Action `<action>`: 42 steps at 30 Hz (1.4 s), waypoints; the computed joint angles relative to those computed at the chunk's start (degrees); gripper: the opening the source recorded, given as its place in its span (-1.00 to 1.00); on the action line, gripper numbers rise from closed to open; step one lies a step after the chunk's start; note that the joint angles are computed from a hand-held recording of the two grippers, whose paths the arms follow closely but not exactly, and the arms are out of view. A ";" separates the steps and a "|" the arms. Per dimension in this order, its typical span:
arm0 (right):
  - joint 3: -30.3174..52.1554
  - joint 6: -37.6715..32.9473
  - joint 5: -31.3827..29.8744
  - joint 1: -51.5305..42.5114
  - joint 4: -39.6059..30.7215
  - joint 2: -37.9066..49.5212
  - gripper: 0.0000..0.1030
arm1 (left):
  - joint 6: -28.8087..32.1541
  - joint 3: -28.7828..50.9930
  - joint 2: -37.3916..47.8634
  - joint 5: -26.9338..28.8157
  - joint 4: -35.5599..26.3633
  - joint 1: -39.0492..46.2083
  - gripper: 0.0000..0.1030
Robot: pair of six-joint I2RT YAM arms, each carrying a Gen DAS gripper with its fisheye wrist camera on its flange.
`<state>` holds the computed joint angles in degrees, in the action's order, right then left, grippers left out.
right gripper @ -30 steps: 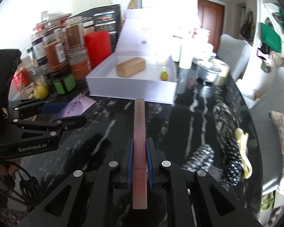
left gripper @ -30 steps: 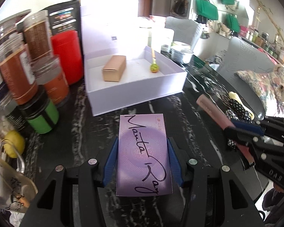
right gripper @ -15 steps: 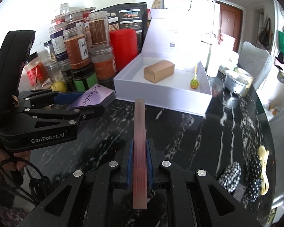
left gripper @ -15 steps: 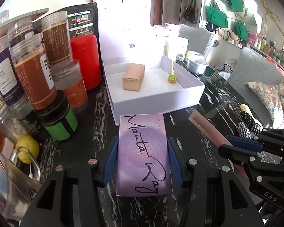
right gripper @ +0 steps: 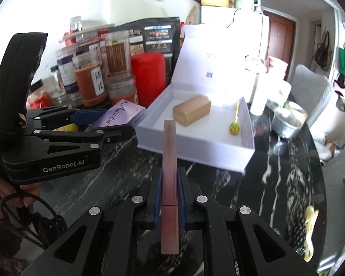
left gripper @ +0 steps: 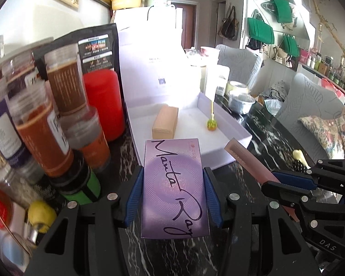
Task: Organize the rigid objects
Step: 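Lower the card and pink stick into the gift box and open both grippers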
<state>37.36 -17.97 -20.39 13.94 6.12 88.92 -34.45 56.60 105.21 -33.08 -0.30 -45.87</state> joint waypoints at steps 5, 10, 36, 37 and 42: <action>3.50 0.20 -0.39 0.13 -0.76 1.22 -0.74 | 2.65 2.08 -0.08 0.55 0.25 2.01 -0.02; 6.53 0.27 -0.23 0.45 -0.35 3.02 -0.74 | 5.22 4.56 0.48 1.30 0.69 4.09 -0.03; 30.76 2.34 2.47 -0.13 -4.38 18.10 -0.74 | 11.55 26.74 13.57 7.82 -4.22 14.51 -0.02; 31.91 2.64 2.46 -0.16 -4.67 18.90 -0.74 | 11.80 27.94 14.34 8.03 -4.55 14.87 -0.02; 36.36 4.34 3.08 -0.15 -4.72 22.48 -0.74 | 12.22 32.77 17.72 8.85 -6.15 16.20 -0.02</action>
<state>73.72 -13.62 -17.30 13.79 1.40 111.40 -22.23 89.37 122.92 -24.23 -6.45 -29.67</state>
